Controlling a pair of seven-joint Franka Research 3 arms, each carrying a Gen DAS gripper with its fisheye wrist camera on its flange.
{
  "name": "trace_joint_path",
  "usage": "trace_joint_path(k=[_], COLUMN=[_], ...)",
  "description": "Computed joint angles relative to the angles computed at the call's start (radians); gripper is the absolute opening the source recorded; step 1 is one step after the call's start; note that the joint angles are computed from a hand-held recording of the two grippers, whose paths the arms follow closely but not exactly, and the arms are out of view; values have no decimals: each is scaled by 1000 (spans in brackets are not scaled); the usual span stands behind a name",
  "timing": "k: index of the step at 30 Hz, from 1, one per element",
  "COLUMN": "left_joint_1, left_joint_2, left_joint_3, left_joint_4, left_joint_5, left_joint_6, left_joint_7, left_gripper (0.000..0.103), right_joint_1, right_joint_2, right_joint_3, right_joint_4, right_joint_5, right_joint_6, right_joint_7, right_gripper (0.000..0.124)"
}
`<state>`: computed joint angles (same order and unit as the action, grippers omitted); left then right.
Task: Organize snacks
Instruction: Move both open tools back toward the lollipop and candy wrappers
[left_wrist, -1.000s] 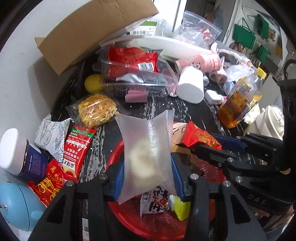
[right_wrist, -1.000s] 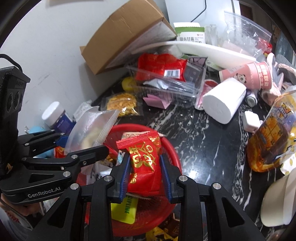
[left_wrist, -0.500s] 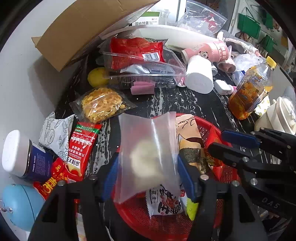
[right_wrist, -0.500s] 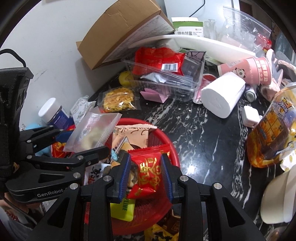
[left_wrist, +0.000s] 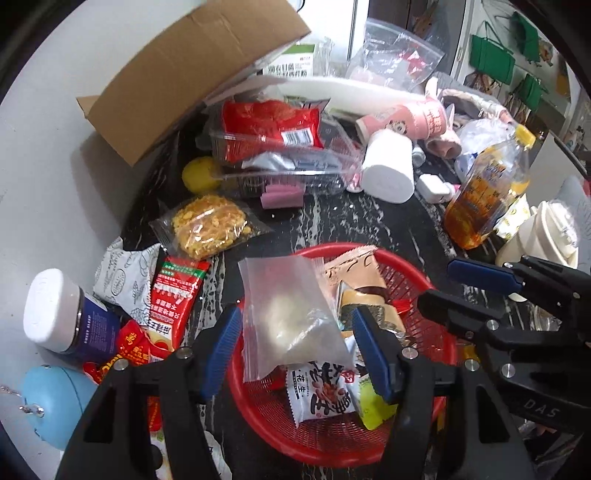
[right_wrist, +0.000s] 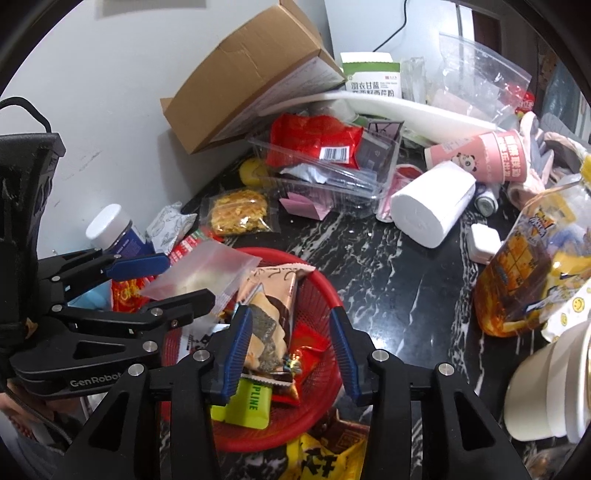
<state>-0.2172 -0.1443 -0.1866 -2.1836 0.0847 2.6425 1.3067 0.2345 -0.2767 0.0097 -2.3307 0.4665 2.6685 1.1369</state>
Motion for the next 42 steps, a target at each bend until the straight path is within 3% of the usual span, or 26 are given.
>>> trace_joint_path(k=[13, 17, 20, 27, 30, 31, 42], left_joint_1=[-38, -58, -72, -120, -122, -119, -233], left_joint_2=[-125, -166, -207, -291, -321, -332, -443], left_joint_3=[17, 21, 17, 20, 7, 1, 35], left_joint_4=[-66, -85, -109, -159, -182, -194, -296], left_joint_5=[-36, -51, -40, -25, -7, 3, -34], left_joint_6=[57, 71, 91, 128, 146, 161, 147], left_joint_7=[50, 61, 67, 79, 56, 44, 51], left_gripper=[61, 61, 61, 62, 81, 83, 83], right_joint_1=[8, 2, -6, -64, -90, -98, -138], right_joint_2=[-151, -213, -261, -397, -459, -480, -702], right_joint_3=[8, 15, 16, 48, 60, 65, 78], right_joint_4=[-85, -123, -151, -231, -264, -275, -396], right_joint_5=[-13, -38, -53, -126, -158, -168, -226], right_joint_6=[79, 122, 134, 120, 104, 99, 17], right_joint_7=[18, 36, 60, 152, 191, 204, 305], right_gripper=[43, 54, 55, 64, 69, 71, 82])
